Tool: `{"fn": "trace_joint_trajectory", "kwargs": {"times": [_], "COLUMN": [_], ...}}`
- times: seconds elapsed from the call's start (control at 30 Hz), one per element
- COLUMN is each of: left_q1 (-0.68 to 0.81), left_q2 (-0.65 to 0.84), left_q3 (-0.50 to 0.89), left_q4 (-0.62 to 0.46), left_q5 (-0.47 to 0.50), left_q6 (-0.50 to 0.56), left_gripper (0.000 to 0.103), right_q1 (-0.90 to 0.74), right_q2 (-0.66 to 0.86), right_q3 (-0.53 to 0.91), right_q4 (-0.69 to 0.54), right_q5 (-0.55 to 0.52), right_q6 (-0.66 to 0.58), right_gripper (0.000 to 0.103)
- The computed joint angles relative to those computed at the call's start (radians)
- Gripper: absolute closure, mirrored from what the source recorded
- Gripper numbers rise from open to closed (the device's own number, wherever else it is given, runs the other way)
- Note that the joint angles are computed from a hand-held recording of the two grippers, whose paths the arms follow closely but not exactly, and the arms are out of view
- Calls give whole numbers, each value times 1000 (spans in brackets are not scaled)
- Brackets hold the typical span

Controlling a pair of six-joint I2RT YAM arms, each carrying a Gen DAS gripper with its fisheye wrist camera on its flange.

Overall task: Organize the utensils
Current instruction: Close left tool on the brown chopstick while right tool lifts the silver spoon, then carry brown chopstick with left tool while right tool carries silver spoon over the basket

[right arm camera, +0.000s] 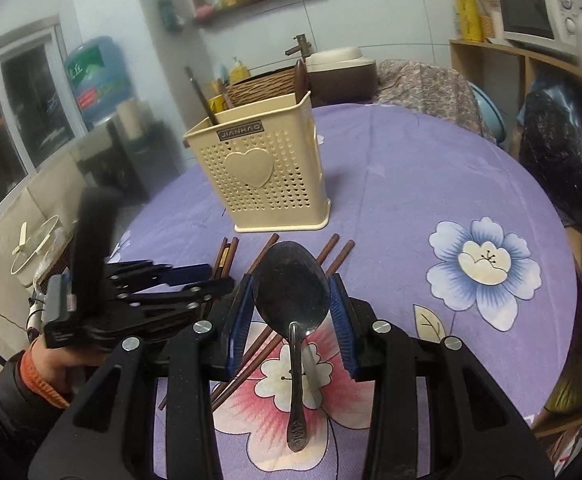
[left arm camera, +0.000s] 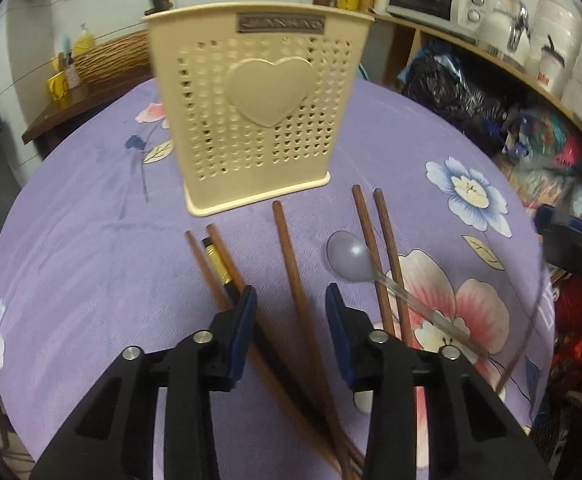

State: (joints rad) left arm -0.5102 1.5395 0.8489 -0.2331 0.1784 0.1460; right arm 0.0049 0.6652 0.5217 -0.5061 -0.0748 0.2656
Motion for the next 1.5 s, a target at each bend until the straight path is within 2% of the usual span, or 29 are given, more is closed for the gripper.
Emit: {"fn": "trace_joint_trajectory", "kwargs": {"times": [0.1,0.23,0.4,0.6,0.8,0.9,1.07,1.33,1.5], "left_q1": [-24,-69,-87,-92,-98,-99,-46,187,275], "left_q2": [52,117,190,245,257,253,56,-450,-570], "left_q3": [53,95,156,225,239,240,108,-55,-101], "left_q4": [-31,-32,-24,-41,-34,-26,23,-54,-83], "left_q5": [-10,-95,-141,-164,-181,-159,-86,166,229], "left_q6": [1,-1,-22,-28,-42,-63,-55,-56,-66], "left_gripper": [73,81,85,93,95,95,95,95,95], "right_q1": [-16,-50,-29,-22,3,25,31,40,84], "right_q2": [-44,-89,-129,-166,-175,-171,-181,-182,-164], "right_q3": [-11,-21,-24,-25,-23,-23,-27,-29,-32], "right_q4": [-21,-47,-64,-88,-96,-98,-107,-107,-86], "right_q5": [0,-35,-1,14,41,57,69,74,92], "right_q6": [-10,-22,-11,-3,12,22,31,32,47], "right_gripper": [65,65,65,65,65,65,65,65,65]}}
